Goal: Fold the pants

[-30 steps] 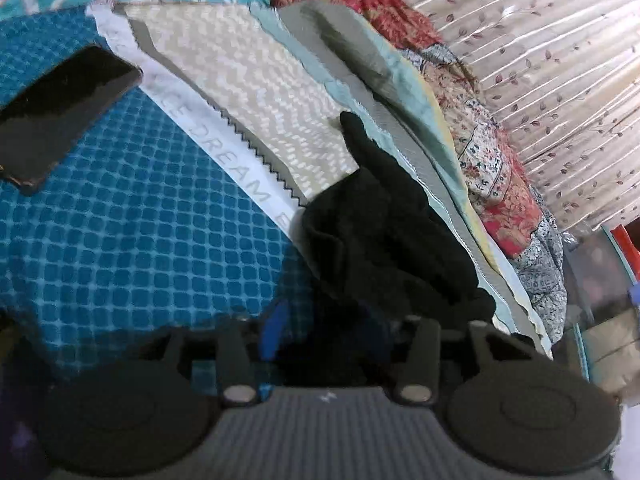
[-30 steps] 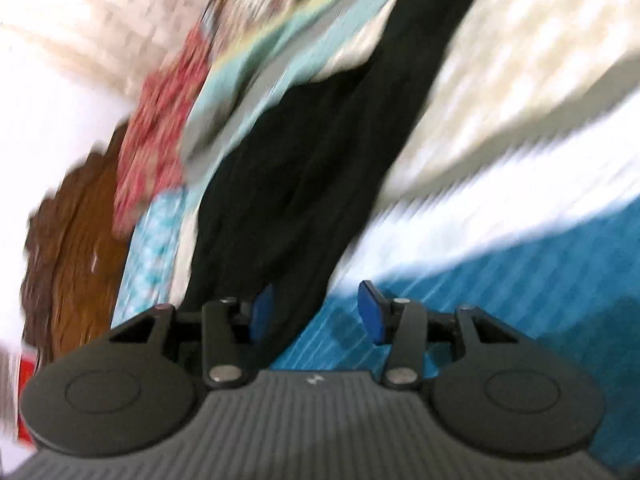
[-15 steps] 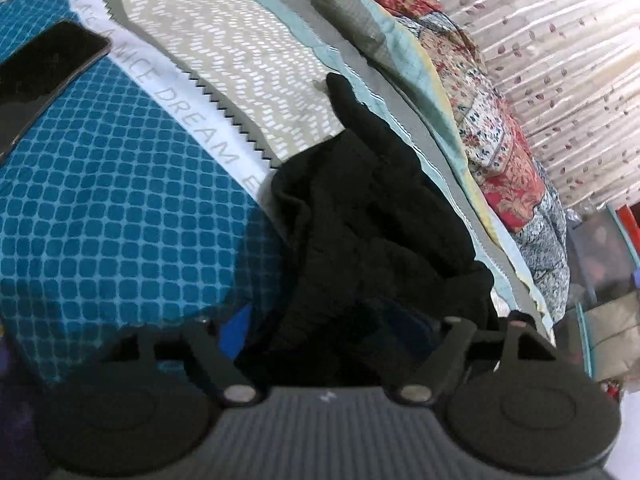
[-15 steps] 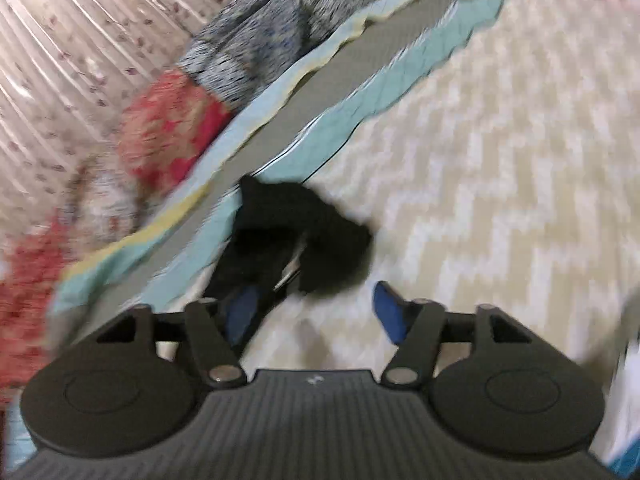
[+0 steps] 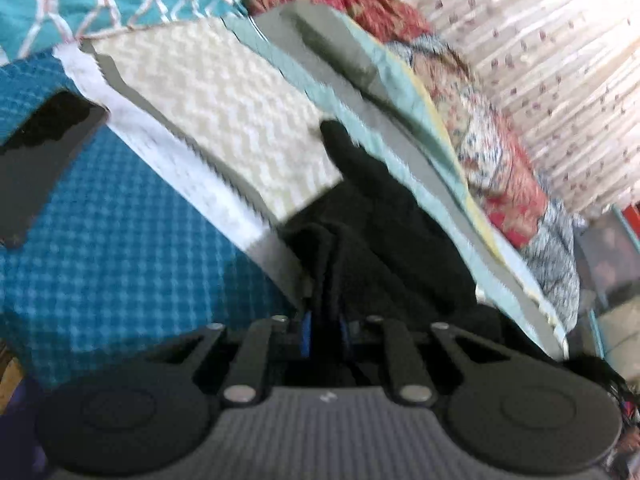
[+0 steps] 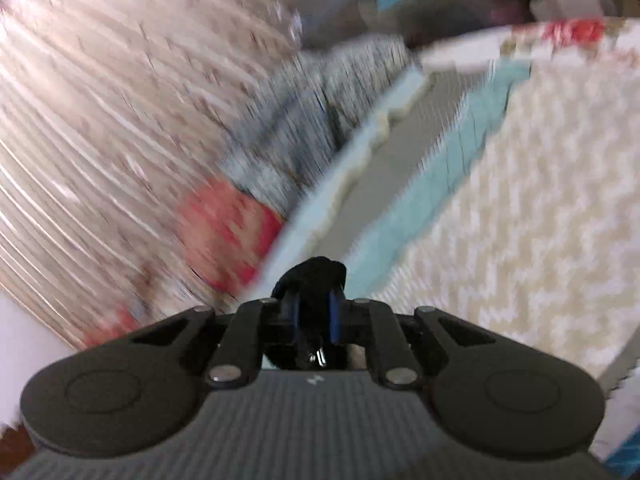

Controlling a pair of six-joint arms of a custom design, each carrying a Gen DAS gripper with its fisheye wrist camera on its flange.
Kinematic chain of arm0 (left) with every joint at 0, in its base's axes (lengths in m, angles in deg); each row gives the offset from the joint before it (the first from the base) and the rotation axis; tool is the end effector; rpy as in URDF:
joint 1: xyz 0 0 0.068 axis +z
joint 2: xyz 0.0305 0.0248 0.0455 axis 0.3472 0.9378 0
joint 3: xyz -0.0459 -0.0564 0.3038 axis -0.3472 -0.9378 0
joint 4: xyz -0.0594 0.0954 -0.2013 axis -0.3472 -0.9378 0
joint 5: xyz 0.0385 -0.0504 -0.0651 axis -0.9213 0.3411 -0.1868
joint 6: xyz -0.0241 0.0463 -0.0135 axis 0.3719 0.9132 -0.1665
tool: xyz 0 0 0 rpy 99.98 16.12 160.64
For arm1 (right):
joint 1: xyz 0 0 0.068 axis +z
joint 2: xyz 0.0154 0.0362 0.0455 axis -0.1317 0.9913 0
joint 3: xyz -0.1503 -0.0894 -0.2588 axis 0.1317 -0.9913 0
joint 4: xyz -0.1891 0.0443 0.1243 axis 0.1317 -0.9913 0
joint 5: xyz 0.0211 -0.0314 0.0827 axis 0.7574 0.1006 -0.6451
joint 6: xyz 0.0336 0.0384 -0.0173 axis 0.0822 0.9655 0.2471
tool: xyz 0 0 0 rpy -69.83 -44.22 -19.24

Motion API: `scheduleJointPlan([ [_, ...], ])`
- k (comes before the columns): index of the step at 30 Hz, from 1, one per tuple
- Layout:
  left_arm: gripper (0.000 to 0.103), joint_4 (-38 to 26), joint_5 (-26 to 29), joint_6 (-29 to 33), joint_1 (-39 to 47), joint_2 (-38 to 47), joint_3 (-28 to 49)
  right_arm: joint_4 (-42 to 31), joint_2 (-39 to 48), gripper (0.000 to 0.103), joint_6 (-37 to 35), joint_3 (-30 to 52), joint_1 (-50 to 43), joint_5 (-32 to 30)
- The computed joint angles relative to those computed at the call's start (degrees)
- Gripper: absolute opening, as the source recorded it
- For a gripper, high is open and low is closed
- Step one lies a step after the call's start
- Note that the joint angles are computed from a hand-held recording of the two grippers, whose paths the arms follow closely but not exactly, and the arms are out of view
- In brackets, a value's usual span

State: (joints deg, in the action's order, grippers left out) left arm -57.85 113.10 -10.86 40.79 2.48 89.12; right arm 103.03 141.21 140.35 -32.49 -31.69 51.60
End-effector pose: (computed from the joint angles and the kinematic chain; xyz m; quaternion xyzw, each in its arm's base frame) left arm 0.2612 0.0769 0.2375 -0.1938 0.8867 -0.2541 0.3341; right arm 0.2585 -0.1028 0.2741 0.4279 0.6961 0.2728 0.5078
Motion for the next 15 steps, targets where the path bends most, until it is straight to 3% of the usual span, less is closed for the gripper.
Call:
scheduleJointPlan([
  [4, 0.012, -2.01, 0.87, 1.01, 2.71, -0.15, 1.98, -9.14, -5.62, 0.017, 1.68, 4.44, -6.36, 0.11],
  [6, 0.012, -2.00, 1.36, 0.65, 3.34, 0.28, 2.04, -11.42, -4.52, 0.028, 3.81, 6.40, -5.55, 5.04],
  [7, 0.012, -2.15, 1.70, 0.44, 3.40, 0.88, 2.42, -10.16, -3.04, 0.048, 4.03, 6.39, -4.02, 9.16],
  [8, 0.012, -2.15, 1.66, 0.21, 3.44, 0.91, 2.13, -8.02, -1.68, 0.077, 2.80, 5.70, -2.57, 12.29],
  [9, 0.012, -2.14, 1.26, 0.32, 3.35, 0.85, 1.76, -6.59, 0.49, 0.085, 0.51, 5.80, -1.53, 14.27],
  [12, 0.012, -3.17, 1.09, 0.51, 3.54, 1.22, 1.56, -4.25, 4.16, 0.083, -5.91, 3.55, 0.30, 18.93],
  [15, 0.012, -3.95, 0.98, 1.26, 4.13, 0.41, 0.32, 5.78, 5.52, 0.079, -6.03, -5.65, -2.50, 15.59],
])
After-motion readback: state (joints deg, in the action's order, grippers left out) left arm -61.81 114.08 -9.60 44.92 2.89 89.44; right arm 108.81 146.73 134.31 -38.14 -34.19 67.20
